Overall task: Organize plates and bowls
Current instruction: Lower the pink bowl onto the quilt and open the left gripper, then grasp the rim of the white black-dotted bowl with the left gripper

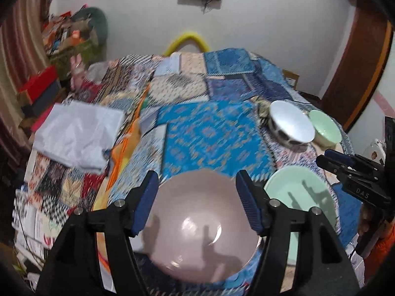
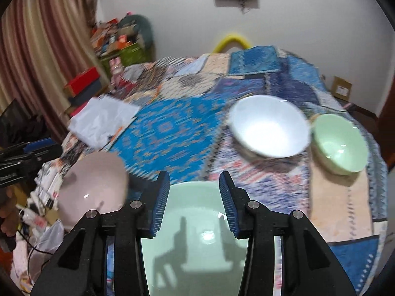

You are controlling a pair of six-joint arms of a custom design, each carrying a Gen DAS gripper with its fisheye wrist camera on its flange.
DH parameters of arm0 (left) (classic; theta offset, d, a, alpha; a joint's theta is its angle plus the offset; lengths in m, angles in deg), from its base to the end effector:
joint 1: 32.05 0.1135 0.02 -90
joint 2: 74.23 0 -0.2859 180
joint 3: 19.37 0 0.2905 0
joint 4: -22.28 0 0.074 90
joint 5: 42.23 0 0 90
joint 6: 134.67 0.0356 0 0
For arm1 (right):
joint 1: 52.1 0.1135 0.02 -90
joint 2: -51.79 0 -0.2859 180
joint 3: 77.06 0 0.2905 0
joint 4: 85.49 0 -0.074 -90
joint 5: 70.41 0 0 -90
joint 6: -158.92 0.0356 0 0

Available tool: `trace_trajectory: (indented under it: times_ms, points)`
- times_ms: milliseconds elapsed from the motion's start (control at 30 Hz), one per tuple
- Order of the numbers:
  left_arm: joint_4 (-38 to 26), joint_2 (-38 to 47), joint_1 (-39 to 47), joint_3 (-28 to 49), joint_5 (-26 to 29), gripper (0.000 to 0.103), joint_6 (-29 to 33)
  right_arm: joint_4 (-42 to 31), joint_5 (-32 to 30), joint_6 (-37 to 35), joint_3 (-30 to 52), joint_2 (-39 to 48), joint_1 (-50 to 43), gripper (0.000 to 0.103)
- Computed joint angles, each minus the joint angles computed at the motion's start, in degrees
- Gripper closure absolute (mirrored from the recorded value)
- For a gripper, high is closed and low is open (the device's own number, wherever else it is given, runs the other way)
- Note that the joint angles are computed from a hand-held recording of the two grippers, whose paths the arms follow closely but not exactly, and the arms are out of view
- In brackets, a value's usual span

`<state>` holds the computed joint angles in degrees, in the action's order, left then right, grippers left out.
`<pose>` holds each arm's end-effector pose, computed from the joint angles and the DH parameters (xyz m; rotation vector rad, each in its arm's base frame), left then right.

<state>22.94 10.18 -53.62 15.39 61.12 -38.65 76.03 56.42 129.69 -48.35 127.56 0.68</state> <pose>0.2309 -0.1001 0.0947 0.6836 2.3376 -0.4052 0.1320 0.1384 0.0847 0.3373 2.3631 -0.0026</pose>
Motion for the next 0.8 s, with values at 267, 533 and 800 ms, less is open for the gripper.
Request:
trace_trajectory:
  times_ms: [267, 533, 800]
  points:
    - [-1.6, 5.5, -10.9, 8.3, -4.1, 0.036, -4.9, -8.9, -0.3, -2.6, -7.5, -18.9, -8.4, 0.064]
    - [-1.9, 15.3, -17.4, 18.6, -5.7, 0.036, -6.4, -0.1, -10.0, -17.0, -13.4, -24.0, -28.5, 0.064]
    - [-3.5, 26.6, -20.7, 29.4, -6.1, 0.036, -7.2, 25.5, -20.9, -25.9, -14.4, -1.9, -42.9, 0.064]
